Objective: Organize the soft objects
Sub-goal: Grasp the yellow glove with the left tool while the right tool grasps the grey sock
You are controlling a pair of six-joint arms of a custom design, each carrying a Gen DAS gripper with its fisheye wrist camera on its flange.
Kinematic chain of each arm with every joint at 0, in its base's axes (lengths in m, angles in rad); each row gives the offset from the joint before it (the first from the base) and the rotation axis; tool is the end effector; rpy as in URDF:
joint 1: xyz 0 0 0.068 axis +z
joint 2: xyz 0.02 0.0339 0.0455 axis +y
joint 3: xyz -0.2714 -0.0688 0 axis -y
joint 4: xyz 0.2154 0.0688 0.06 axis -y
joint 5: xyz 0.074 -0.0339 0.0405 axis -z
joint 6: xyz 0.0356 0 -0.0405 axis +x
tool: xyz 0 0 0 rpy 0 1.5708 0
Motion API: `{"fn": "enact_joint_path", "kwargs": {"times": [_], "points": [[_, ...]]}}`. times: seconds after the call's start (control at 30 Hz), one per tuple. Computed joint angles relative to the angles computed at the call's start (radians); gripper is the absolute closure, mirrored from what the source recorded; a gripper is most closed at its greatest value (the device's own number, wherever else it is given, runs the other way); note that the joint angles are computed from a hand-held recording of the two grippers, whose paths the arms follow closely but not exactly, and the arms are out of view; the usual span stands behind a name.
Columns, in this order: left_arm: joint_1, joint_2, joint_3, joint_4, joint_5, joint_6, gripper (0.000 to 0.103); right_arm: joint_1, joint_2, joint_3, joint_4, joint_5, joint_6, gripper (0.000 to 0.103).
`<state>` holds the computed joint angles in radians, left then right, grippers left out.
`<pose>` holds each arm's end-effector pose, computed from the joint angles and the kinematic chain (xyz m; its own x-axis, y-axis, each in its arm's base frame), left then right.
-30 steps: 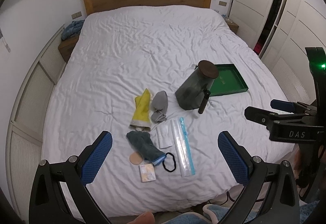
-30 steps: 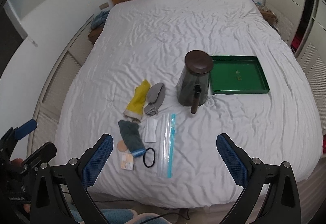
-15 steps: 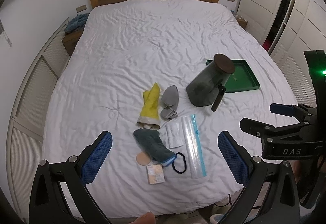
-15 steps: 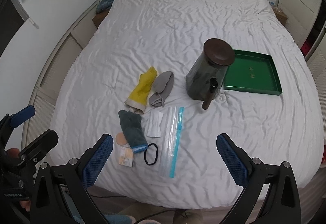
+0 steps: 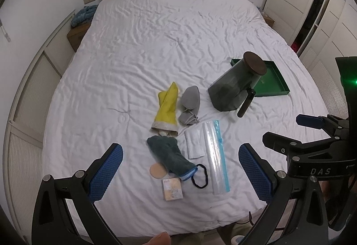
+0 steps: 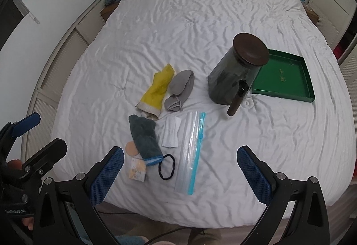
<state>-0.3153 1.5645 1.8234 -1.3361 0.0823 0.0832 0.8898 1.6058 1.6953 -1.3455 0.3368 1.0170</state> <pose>0.2491 -0.0843 0.4016 -0.8056 0.3499 -0.4782 0.4145 0.9095 -0.0328 0.1804 0.2039 0.3614 -0.8837 0.1845 -0.4301 0.1574 0.9827 0.0981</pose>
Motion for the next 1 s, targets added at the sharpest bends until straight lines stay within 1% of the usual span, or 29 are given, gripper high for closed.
{"fn": "enact_joint_path", "kwargs": {"times": [0.2, 0.43, 0.63, 0.73, 0.8, 0.9, 1.0], "points": [[0.010, 0.005, -0.023, 0.014, 0.006, 0.007, 0.001, -0.011, 0.007, -0.039, 0.049, -0.018, -0.016, 0.000], [0.031, 0.011, -0.049, 0.032, 0.017, 0.016, 0.001, -0.020, 0.019, -0.054, 0.070, -0.029, -0.023, 0.000], [0.051, 0.002, -0.096, 0.060, 0.035, 0.031, 0.001, -0.022, 0.027, -0.092, 0.108, -0.035, -0.029, 0.000], [0.082, -0.028, -0.192, 0.125, 0.036, 0.052, 0.001, -0.025, 0.035, -0.158, 0.164, -0.039, -0.031, 0.000], [0.109, -0.045, -0.280, 0.181, 0.041, 0.067, 0.001, -0.035, 0.044, -0.214, 0.221, -0.062, -0.032, 0.000], [0.152, -0.048, -0.421, 0.257, 0.053, 0.085, 0.001, -0.054, 0.056, -0.345, 0.355, -0.106, -0.033, 0.000], [0.173, -0.047, -0.542, 0.338, 0.050, 0.086, 0.001, -0.085, 0.086, -0.429, 0.464, -0.144, -0.059, 0.000]]}}
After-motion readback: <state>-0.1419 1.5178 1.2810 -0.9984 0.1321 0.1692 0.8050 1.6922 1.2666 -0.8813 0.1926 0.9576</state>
